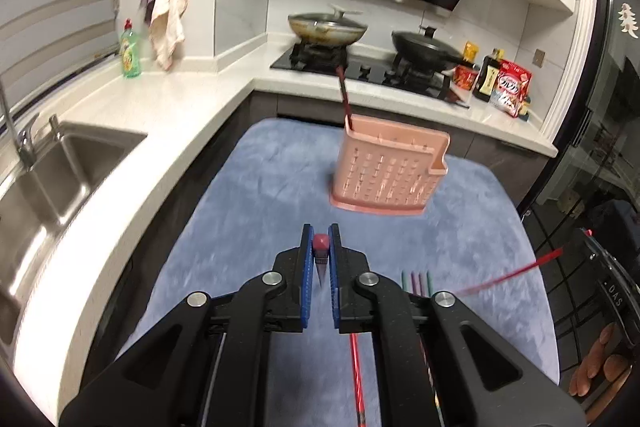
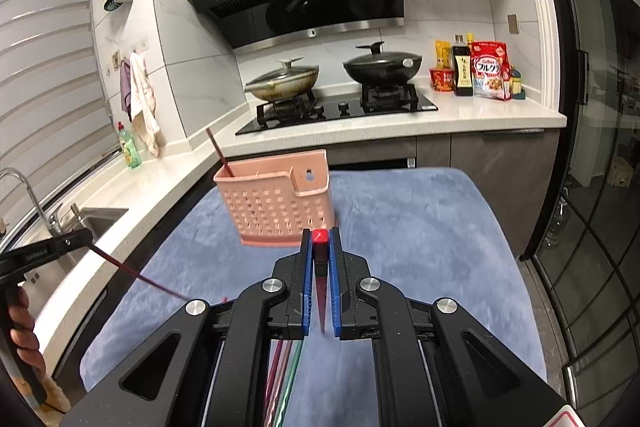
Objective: Organize utensils
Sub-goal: 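Lift both held chopsticks up toward the pink holder, then lower both chopsticks into the pink holder and open both tools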
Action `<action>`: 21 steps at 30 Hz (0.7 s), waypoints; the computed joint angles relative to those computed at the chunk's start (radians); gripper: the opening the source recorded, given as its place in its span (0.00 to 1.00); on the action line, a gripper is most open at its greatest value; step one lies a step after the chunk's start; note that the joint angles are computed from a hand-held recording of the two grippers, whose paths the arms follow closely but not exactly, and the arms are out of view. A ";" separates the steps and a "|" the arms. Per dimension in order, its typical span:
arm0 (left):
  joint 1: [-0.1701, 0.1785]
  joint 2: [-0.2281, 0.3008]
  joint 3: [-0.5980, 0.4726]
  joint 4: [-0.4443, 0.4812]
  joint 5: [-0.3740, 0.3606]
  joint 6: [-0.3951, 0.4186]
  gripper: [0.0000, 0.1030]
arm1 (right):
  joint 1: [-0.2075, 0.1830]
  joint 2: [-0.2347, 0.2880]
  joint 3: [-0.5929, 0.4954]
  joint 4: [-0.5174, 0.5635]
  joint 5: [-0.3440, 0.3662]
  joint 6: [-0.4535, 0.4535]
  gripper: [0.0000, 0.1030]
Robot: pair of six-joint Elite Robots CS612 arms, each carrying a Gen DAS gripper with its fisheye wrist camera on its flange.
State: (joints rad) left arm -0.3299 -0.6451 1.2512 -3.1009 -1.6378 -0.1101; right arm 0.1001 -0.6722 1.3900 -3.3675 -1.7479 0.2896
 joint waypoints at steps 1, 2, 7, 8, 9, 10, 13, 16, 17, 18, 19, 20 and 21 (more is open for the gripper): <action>0.000 0.003 -0.009 0.000 0.000 0.004 0.07 | -0.002 0.002 -0.010 0.001 -0.001 -0.003 0.07; -0.001 0.007 -0.022 0.002 0.001 0.008 0.07 | -0.003 0.004 -0.016 0.002 -0.001 -0.006 0.07; -0.004 0.031 -0.099 0.023 -0.013 0.021 0.07 | -0.019 0.015 -0.063 0.004 0.032 0.001 0.07; -0.004 0.036 -0.117 0.029 -0.022 0.022 0.07 | -0.022 0.019 -0.075 0.004 0.037 0.003 0.07; -0.005 0.039 -0.131 0.031 -0.029 0.022 0.07 | -0.025 0.022 -0.087 0.005 0.044 0.006 0.07; -0.005 0.044 -0.149 0.032 -0.036 0.019 0.07 | -0.029 0.027 -0.103 0.006 0.053 0.012 0.07; -0.009 0.061 -0.207 0.025 -0.038 0.014 0.07 | -0.040 0.043 -0.156 0.003 0.096 0.033 0.07; -0.011 0.086 -0.280 0.016 -0.045 0.004 0.07 | -0.048 0.063 -0.216 0.000 0.128 0.045 0.07; -0.013 0.097 -0.308 0.013 -0.042 -0.002 0.07 | -0.050 0.076 -0.252 -0.006 0.134 0.044 0.07; -0.014 0.104 -0.329 0.014 -0.042 -0.003 0.07 | -0.051 0.086 -0.278 -0.008 0.137 0.040 0.07; -0.016 0.115 -0.357 0.014 -0.043 -0.006 0.07 | -0.051 0.100 -0.313 -0.006 0.137 0.035 0.07; -0.017 0.127 -0.384 0.010 -0.040 -0.010 0.07 | -0.051 0.110 -0.341 -0.002 0.134 0.031 0.07; -0.019 0.145 -0.426 0.009 -0.035 -0.010 0.07 | -0.051 0.126 -0.377 0.005 0.133 0.027 0.07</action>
